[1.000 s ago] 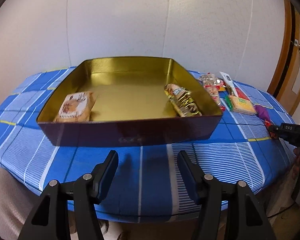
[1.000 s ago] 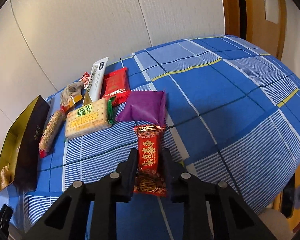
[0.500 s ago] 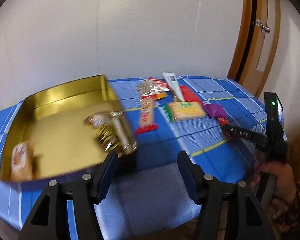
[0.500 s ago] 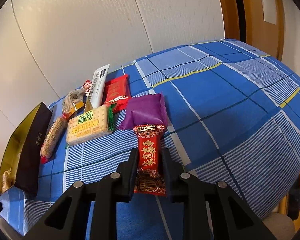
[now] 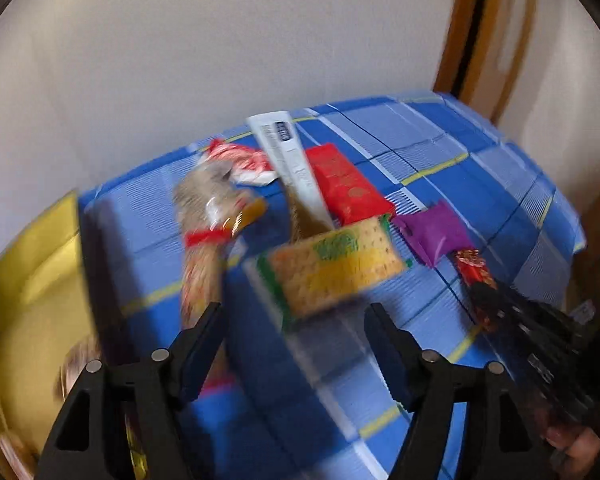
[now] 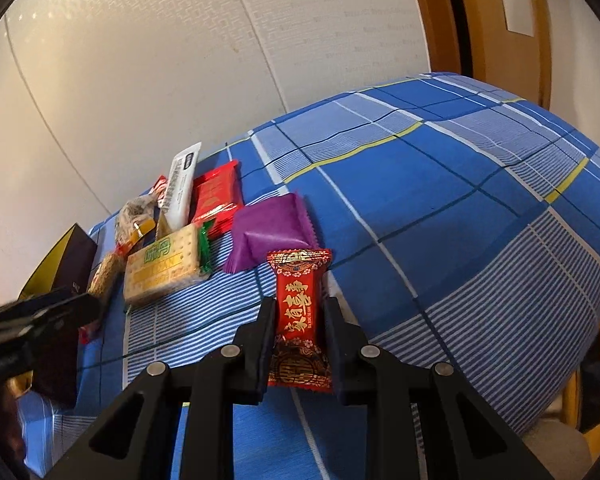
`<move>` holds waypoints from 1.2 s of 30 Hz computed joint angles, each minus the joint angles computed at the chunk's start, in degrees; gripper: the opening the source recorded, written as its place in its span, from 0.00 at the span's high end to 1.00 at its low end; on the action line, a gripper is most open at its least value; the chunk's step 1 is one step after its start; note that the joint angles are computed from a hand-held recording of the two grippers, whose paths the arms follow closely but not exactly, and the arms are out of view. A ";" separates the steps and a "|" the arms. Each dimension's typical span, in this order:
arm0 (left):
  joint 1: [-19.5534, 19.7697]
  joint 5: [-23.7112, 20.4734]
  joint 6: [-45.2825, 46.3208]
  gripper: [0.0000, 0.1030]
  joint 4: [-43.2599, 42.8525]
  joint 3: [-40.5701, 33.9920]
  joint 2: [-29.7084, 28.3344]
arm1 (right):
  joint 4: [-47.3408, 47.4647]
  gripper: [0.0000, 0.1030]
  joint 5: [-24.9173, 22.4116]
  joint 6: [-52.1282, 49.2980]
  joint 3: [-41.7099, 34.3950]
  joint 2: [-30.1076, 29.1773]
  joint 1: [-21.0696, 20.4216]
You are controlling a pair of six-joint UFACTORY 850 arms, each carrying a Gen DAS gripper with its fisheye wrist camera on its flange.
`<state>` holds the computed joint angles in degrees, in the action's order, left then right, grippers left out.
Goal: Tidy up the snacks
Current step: 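Grasp the WEIDAN cracker pack with the left gripper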
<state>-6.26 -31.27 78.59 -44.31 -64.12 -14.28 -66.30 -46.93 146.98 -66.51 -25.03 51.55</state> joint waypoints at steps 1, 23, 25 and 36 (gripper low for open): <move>-0.80 1.23 1.97 0.29 -0.81 -0.20 -0.28 | -0.12 0.77 0.06 0.22 0.10 0.08 -0.03; -1.47 -9.36 -4.19 0.23 7.51 -2.39 -3.52 | -1.22 0.77 0.61 1.98 0.76 0.47 0.06; -1.59 -2.90 2.10 0.23 1.18 0.04 -1.17 | -1.00 0.77 0.45 1.70 0.54 0.33 0.08; -3.55 -11.00 -6.05 0.24 8.16 -6.26 -6.56 | -2.03 0.76 1.07 3.22 1.32 0.89 0.06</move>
